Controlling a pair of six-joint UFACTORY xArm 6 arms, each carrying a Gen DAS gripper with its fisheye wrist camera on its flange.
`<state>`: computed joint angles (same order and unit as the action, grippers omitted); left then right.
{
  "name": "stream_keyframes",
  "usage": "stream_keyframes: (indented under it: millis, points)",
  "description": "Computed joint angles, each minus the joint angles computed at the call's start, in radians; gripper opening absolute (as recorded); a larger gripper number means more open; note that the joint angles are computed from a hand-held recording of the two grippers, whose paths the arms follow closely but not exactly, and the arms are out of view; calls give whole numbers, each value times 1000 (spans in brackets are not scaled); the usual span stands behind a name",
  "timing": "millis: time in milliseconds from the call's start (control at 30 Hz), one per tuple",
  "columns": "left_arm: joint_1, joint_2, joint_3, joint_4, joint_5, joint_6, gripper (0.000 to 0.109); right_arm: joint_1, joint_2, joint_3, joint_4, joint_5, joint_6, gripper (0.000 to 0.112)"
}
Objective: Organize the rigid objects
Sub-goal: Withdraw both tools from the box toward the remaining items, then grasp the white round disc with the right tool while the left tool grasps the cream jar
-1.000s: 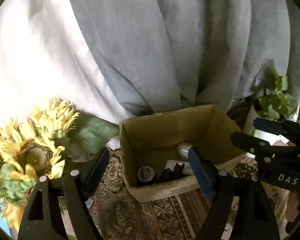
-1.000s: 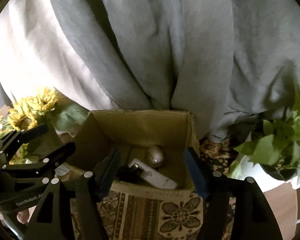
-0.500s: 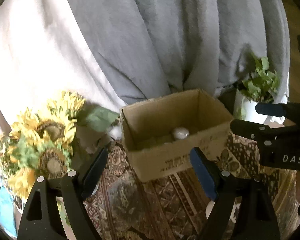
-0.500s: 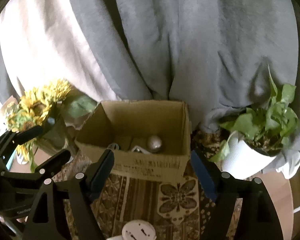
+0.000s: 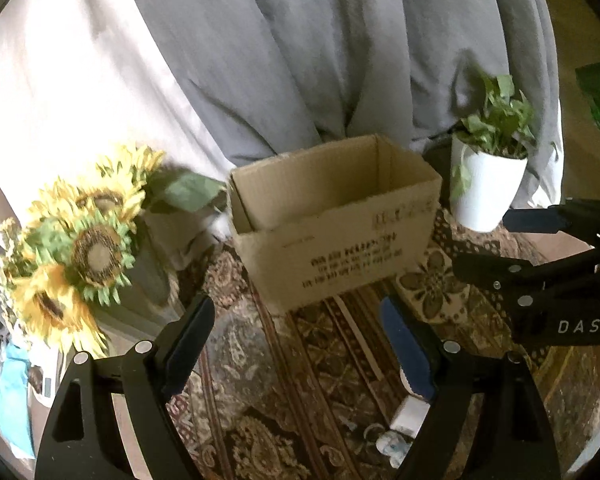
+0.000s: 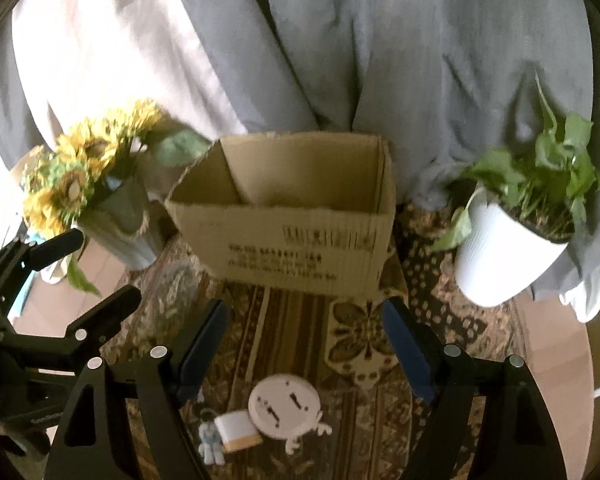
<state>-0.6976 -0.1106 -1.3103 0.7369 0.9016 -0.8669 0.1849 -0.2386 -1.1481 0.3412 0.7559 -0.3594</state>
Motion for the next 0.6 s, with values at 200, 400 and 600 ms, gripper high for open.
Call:
stream_keyframes:
  millis: [200,400,600]
  points:
    - [-24,-15,37,-38,8,4,85,-12,-26,29,-17,52,-15,80]
    - [-48,-26,77,-88,10,13,85,-28,-45,54,-24,114,-29,80]
    - [-66,-27,108,-139,13,30,85,-35,-58,90,-34,160,-46,80]
